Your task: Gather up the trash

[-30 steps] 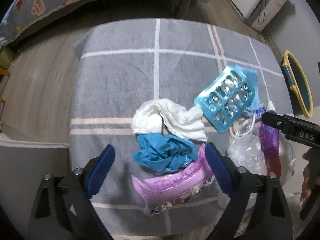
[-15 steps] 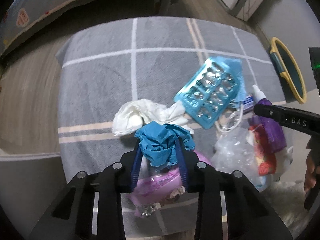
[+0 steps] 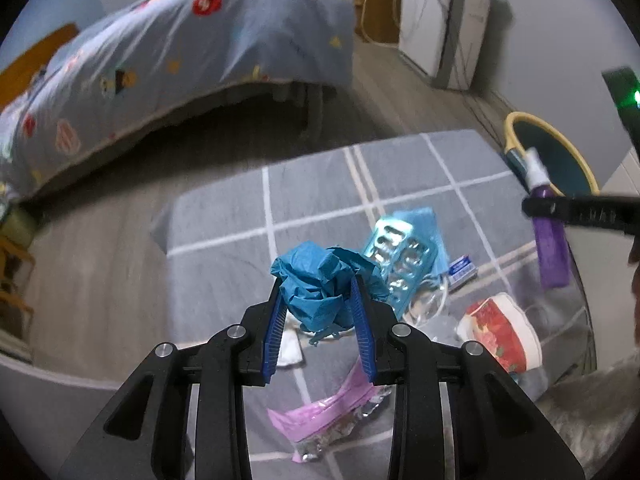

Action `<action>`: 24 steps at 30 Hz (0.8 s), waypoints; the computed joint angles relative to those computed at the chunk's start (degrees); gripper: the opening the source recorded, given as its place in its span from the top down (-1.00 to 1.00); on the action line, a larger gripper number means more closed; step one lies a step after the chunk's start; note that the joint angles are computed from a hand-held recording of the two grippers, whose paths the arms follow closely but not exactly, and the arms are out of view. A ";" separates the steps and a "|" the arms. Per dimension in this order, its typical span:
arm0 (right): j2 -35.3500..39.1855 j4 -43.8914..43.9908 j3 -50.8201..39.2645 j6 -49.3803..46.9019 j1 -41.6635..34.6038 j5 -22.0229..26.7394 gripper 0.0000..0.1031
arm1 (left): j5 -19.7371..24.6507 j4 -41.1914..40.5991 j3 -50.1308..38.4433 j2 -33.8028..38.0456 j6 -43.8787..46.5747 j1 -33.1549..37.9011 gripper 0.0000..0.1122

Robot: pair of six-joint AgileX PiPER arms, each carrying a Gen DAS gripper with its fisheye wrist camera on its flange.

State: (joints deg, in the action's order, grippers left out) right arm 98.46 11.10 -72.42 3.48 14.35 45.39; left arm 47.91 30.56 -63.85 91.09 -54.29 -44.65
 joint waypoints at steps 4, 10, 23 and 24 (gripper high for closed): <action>-1.62 -1.06 0.07 -2.31 -1.93 -1.51 0.37 | 0.58 -0.28 -2.66 2.00 0.43 -0.82 0.40; -1.13 -0.35 0.62 -2.86 -3.58 -2.10 0.38 | 1.27 -0.22 -5.08 4.44 1.23 -1.91 0.40; -2.52 6.17 -2.15 -13.96 -11.83 0.42 0.38 | 1.44 -0.25 -13.74 9.24 3.00 -4.77 0.40; -2.32 7.73 -2.97 -15.38 -12.99 1.05 0.38 | 1.90 0.17 -14.82 9.81 3.30 -5.15 0.40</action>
